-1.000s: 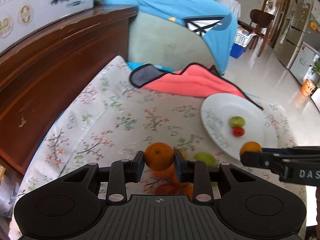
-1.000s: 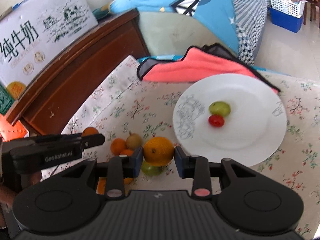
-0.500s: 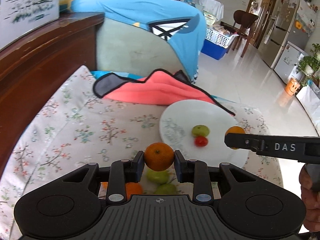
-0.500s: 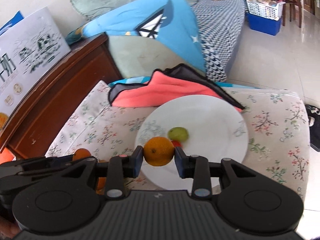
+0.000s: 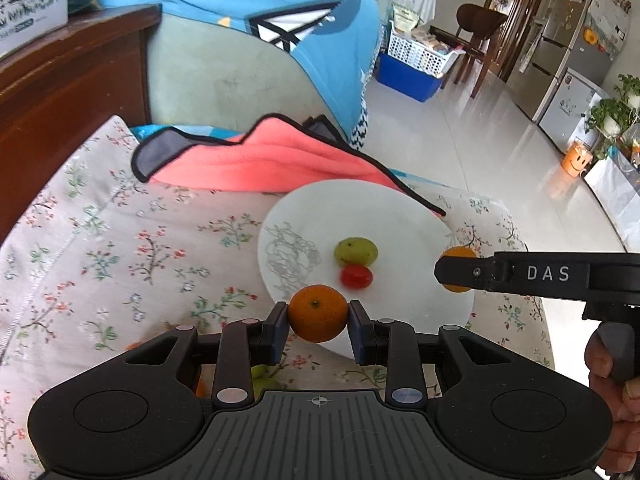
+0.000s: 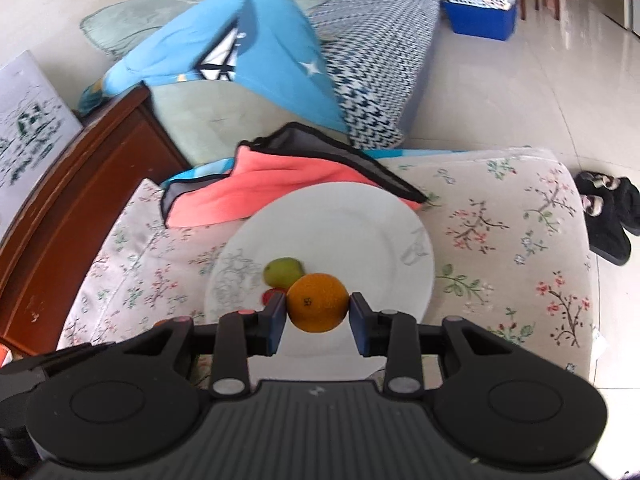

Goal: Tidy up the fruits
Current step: 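Carry both oranges onto the white plate and open both tools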

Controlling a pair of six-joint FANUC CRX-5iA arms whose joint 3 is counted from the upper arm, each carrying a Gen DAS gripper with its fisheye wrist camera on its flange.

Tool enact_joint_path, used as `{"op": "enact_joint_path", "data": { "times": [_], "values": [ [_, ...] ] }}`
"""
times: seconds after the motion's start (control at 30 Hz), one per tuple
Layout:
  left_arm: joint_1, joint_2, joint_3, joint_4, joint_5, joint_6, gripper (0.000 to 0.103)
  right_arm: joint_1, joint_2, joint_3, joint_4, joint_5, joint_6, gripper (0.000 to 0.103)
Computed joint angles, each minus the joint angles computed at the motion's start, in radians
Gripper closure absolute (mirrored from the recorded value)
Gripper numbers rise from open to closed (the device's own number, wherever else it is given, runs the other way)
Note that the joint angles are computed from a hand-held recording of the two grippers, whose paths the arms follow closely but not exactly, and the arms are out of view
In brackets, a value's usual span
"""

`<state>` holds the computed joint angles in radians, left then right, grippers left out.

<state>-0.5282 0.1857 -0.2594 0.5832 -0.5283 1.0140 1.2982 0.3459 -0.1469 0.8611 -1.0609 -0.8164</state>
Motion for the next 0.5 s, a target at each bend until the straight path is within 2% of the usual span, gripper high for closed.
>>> {"op": "enact_joint_path", "data": {
  "times": [0.23, 0.5],
  "values": [
    [-0.021, 0.037, 0.039, -0.052, -0.017, 0.056, 0.074, -0.015, -0.015, -0.041, -0.014, 0.05, -0.031, 0.069],
    [-0.037, 0.076, 0.07, -0.061, -0.035, 0.08, 0.074, -0.031, -0.012, -0.054, -0.028, 0.078, -0.035, 0.069]
  ]
}}
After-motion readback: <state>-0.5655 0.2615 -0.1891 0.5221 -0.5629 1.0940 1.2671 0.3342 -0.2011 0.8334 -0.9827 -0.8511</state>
